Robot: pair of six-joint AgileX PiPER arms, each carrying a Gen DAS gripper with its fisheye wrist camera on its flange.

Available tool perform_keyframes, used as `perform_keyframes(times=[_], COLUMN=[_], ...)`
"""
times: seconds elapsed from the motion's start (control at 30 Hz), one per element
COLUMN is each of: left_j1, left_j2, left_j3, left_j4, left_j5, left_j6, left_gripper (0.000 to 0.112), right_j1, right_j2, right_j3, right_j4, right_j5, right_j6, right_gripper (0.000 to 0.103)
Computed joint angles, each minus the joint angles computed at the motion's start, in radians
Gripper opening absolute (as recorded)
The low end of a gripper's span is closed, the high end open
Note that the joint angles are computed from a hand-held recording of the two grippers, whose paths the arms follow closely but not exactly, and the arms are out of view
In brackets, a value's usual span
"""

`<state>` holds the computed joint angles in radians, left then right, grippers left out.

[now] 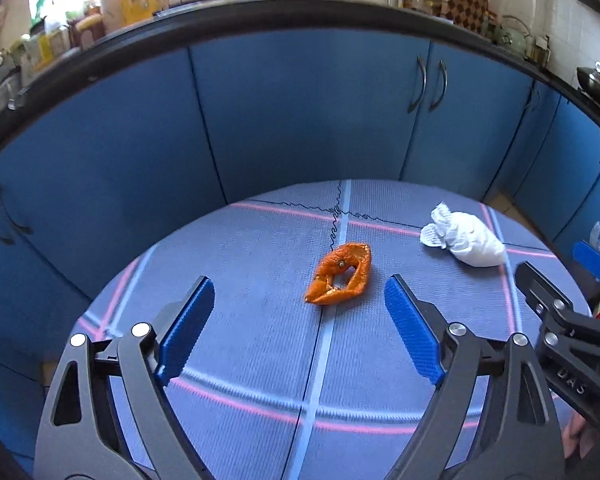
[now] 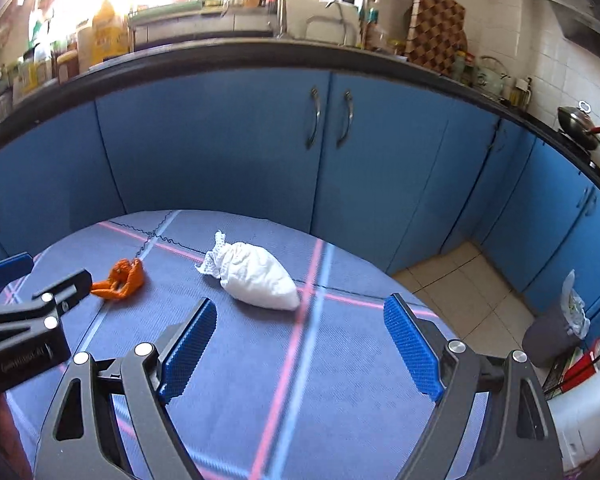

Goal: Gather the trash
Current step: 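Move both open tools back over the table toward the remaining wrappers, then grasp the orange wrapper with the left tool while the right tool grasps the white tissue, then carry the orange wrapper and white tissue with both tools over the black bin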

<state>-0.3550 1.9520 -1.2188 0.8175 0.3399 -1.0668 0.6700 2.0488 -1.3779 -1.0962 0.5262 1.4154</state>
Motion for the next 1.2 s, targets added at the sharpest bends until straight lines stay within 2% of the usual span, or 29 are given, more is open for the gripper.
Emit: perform_keyframes(times=[0.17,0.3,0.37,0.43,0.47,0.5,0.57,0.6,0.7,0.73,0.83,0.9,1.0,1.07,1.2], left_j1=[0.007,0.021,0.032,0.036,0.039,0.038,0.040,0.047,0.057,0.063,0.071,0.080,0.080,0.084,0.068], left_j2=[0.081,0.135,0.139,0.141,0.137,0.134,0.138,0.140,0.114,0.096,0.044,0.012,-0.026,-0.046,-0.064], left_j3=[-0.096,-0.163,-0.161,-0.164,-0.156,-0.148,-0.151,-0.149,-0.108,-0.085,-0.029,0.001,0.047,0.069,0.071], left_j4=[-0.153,-0.273,-0.310,-0.356,-0.366,-0.365,-0.426,-0.495,-0.532,-0.590,-0.651,-0.774,-0.764,-0.841,-0.790], left_j5=[0.004,0.023,-0.004,-0.015,-0.025,-0.033,-0.026,-0.032,-0.063,-0.085,-0.124,-0.144,-0.171,-0.181,-0.176], left_j6=[0.193,0.324,0.367,0.420,0.430,0.427,0.483,0.545,0.576,0.635,0.696,0.818,0.813,0.886,0.828], left_gripper=[0.077,0.059,0.056,0.048,0.046,0.038,0.031,0.023,0.012,0.010,0.008,0.008,0.007,0.007,0.006], right_j1=[-0.027,-0.054,-0.062,-0.081,-0.088,-0.097,-0.094,-0.085,-0.060,-0.056,-0.042,-0.035,-0.027,-0.025,-0.014], right_j2=[0.101,0.165,0.190,0.209,0.212,0.214,0.207,0.202,0.163,0.148,0.094,0.060,0.020,0.002,-0.033], right_j3=[-0.136,-0.210,-0.241,-0.262,-0.266,-0.263,-0.253,-0.246,-0.187,-0.167,-0.093,-0.054,-0.013,0.008,0.046], right_j4=[0.134,0.236,0.283,0.391,0.436,0.506,0.539,0.539,0.435,0.414,0.316,0.271,0.221,0.196,0.147], right_j5=[-0.003,-0.026,-0.029,-0.060,-0.076,-0.103,-0.118,-0.120,-0.138,-0.146,-0.166,-0.168,-0.168,-0.171,-0.170], right_j6=[-0.179,-0.288,-0.336,-0.438,-0.480,-0.549,-0.591,-0.607,-0.517,-0.494,-0.383,-0.331,-0.274,-0.248,-0.192], right_gripper=[0.083,0.082,0.067,0.057,0.044,0.038,0.019,0.018,0.016,0.016,0.016,0.016,0.016,0.016,0.016])
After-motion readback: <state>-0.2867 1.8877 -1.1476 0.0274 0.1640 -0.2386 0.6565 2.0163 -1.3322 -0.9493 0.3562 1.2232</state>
